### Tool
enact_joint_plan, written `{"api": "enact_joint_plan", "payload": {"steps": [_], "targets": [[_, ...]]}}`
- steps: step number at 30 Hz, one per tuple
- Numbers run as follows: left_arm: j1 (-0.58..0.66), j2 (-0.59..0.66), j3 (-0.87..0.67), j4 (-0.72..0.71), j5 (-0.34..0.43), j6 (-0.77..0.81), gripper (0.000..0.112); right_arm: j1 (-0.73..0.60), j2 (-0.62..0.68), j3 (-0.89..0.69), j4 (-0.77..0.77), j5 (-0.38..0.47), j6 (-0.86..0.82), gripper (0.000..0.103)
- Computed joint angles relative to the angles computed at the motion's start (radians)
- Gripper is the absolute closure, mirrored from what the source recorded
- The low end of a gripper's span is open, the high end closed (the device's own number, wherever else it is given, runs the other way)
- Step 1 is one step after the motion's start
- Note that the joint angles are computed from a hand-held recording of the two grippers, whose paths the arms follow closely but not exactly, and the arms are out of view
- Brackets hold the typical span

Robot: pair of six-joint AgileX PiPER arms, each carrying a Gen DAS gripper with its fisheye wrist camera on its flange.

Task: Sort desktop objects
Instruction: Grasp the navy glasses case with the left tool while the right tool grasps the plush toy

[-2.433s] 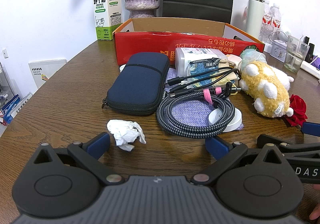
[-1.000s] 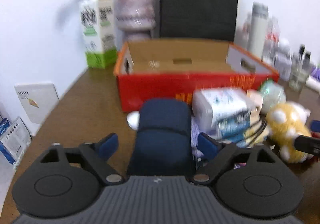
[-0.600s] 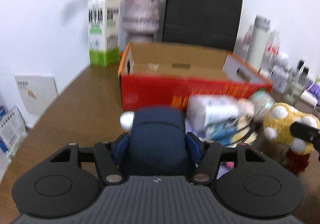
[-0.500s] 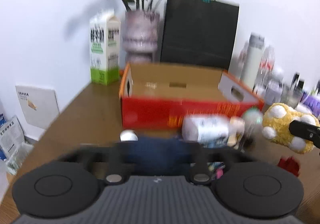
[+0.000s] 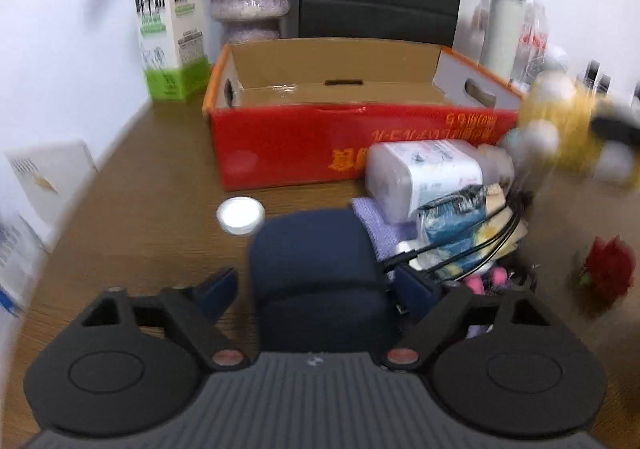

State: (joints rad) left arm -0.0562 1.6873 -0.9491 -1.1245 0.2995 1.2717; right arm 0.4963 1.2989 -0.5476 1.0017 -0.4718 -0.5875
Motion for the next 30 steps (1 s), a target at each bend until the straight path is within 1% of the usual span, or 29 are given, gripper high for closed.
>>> {"api": "enact_joint_plan", "payload": {"steps": [1, 2, 3, 4, 6, 8, 10, 12, 13, 14, 15, 16, 17, 19, 20, 21, 22, 23, 24, 25, 26, 27, 28, 29, 30], "targets": [[0.021, 0.012, -0.003, -0.076, 0.023, 0.060, 0.046, 0.019, 0.020, 0.000, 0.016, -0.016, -0.018, 0.061], [0.031, 0.010, 0.001, -0.112, 0.032, 0.080, 0.048, 0.048, 0.036, 0.001, 0.050, -0.054, -0.060, 0.061], [0.039, -0.004, 0.007, -0.108, 0.042, 0.060, 0.049, 0.076, 0.044, 0.007, 0.070, -0.091, -0.085, 0.061], [0.046, -0.025, 0.016, -0.104, 0.058, 0.049, 0.050, 0.091, 0.047, 0.011, 0.079, -0.110, -0.093, 0.061], [0.050, -0.058, 0.034, -0.152, 0.078, 0.085, 0.050, 0.089, 0.039, 0.021, 0.060, -0.105, -0.064, 0.061], [0.059, -0.097, 0.034, -0.130, 0.110, 0.043, 0.050, 0.085, 0.030, 0.025, 0.049, -0.102, -0.046, 0.061], [0.067, -0.145, 0.012, -0.136, 0.141, 0.039, 0.051, 0.097, 0.013, 0.024, 0.079, -0.123, -0.077, 0.061], [0.051, -0.158, -0.054, -0.056, 0.141, -0.064, 0.051, 0.112, -0.028, 0.022, 0.100, -0.156, -0.123, 0.062], [0.038, -0.150, -0.095, -0.035, 0.130, -0.090, 0.052, 0.113, -0.042, 0.008, 0.109, -0.165, -0.155, 0.063], [0.021, -0.132, -0.139, -0.013, 0.107, -0.117, 0.052, 0.106, -0.051, -0.015, 0.122, -0.166, -0.195, 0.066], [-0.001, -0.112, -0.182, 0.045, 0.080, -0.185, 0.053, 0.090, -0.048, -0.047, 0.132, -0.157, -0.238, 0.067], [-0.020, -0.078, -0.245, 0.131, 0.060, -0.285, 0.053, 0.067, -0.035, -0.085, 0.137, -0.142, -0.276, 0.072], [-0.033, -0.053, -0.292, 0.203, 0.056, -0.366, 0.053, 0.035, -0.010, -0.126, 0.132, -0.121, -0.296, 0.082], [-0.053, 0.044, -0.441, 0.380, 0.081, -0.565, 0.053, -0.041, 0.063, -0.220, 0.140, -0.066, -0.328, 0.103], [-0.060, 0.112, -0.541, 0.477, 0.116, -0.665, 0.053, -0.085, 0.113, -0.274, 0.139, -0.027, -0.339, 0.101], [-0.062, 0.178, -0.641, 0.560, 0.155, -0.765, 0.053, -0.128, 0.166, -0.328, 0.135, 0.016, -0.360, 0.101], [-0.074, 0.257, -0.741, 0.647, 0.160, -0.865, 0.053, -0.168, 0.228, -0.386, 0.145, 0.055, -0.380, 0.101], [-0.082, 0.323, -0.841, 0.733, 0.204, -0.955, 0.052, -0.189, 0.280, -0.435, 0.194, 0.073, -0.424, 0.101], [-0.092, 0.399, -0.941, 0.803, 0.240, -1.015, 0.051, -0.213, 0.327, -0.483, 0.284, 0.096, -0.499, 0.100], [-0.102, 0.477, -1.041, 0.869, 0.279, -1.079, 0.047, -0.235, 0.345, -0.499, 0.342, 0.124, -0.538, 0.095], [-0.111, 0.538, -1.126, 0.934, 0.332, -1.150, 0.047, -0.262, 0.343, -0.495, 0.360, 0.169, -0.539, 0.090], [-0.116, 0.579, -1.170, 0.973, 0.346, -1.186, 0.047, -0.288, 0.325, -0.485, 0.403, 0.214, -0.579, 0.087], [-0.116, 0.589, -1.174, 0.973, 0.355, -1.183, 0.043, -0.316, 0.309, -0.478, 0.447, 0.269, -0.659, 0.073], [-0.108, 0.576, -1.138, 0.933, 0.334, -1.141, 0.033, -0.332, 0.289, -0.467, 0.496, 0.287, -0.759, 0.064], [-0.098, 0.540, -1.063, 0.856, 0.289, -1.060, 0.029, -0.334, 0.267, -0.458, 0.564, 0.264, -0.859, 0.059]]}}
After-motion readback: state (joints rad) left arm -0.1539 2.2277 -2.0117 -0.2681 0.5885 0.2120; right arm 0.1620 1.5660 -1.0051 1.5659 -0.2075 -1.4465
